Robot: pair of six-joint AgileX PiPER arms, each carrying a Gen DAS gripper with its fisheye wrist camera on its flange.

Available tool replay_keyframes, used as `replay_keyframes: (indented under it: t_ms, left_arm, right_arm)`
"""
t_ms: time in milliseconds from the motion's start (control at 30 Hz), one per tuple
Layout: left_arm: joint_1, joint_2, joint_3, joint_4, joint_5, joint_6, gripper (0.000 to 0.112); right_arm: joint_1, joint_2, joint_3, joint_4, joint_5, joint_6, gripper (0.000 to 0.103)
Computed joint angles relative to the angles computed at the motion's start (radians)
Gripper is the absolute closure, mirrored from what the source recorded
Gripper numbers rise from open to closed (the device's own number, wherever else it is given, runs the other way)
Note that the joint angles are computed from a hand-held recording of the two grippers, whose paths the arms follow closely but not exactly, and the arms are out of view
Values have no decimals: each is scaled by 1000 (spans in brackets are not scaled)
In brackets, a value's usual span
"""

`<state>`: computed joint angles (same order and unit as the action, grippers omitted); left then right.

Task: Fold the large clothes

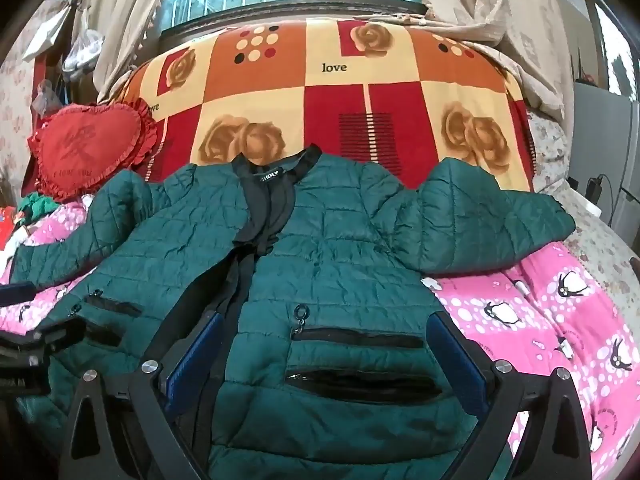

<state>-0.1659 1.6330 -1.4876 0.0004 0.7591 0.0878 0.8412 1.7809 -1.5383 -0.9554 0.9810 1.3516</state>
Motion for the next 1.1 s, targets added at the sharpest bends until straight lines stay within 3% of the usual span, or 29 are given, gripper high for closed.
replay_keyframes:
  t_ms: [133,267,333,433,600,700,933,1100]
  left_arm:
    - [33,32,-61,-48,19,39,10]
    - [44,-17,-50,-23,3,0,10]
    - [62,-29,-94,-87,56,47,10]
    - [74,-5,-240,-155,203,109,10]
    - [66,21,-336,-123,242,43,10]
    - [28,67,-344,1,246,-39,10]
    - [97,128,-267,-190,154,141,10]
    - [105,255,-360,-181,112,152,10]
  right_arm:
    - [-10,-4,10,9,-10,11,4]
    - [-26,-19,18,2,-33,43,4]
    - [-30,-31,27,1,-24,49,4]
    - [-55,-63,63,35,-61,87,4]
    - [-48,-49,67,-17,-54,107,4]
    - [-44,-41,61,-10,-58,85,4]
    - [-25,-18,27,8,-46,32,4]
    - [-69,39,-121,106,-37,-275,4]
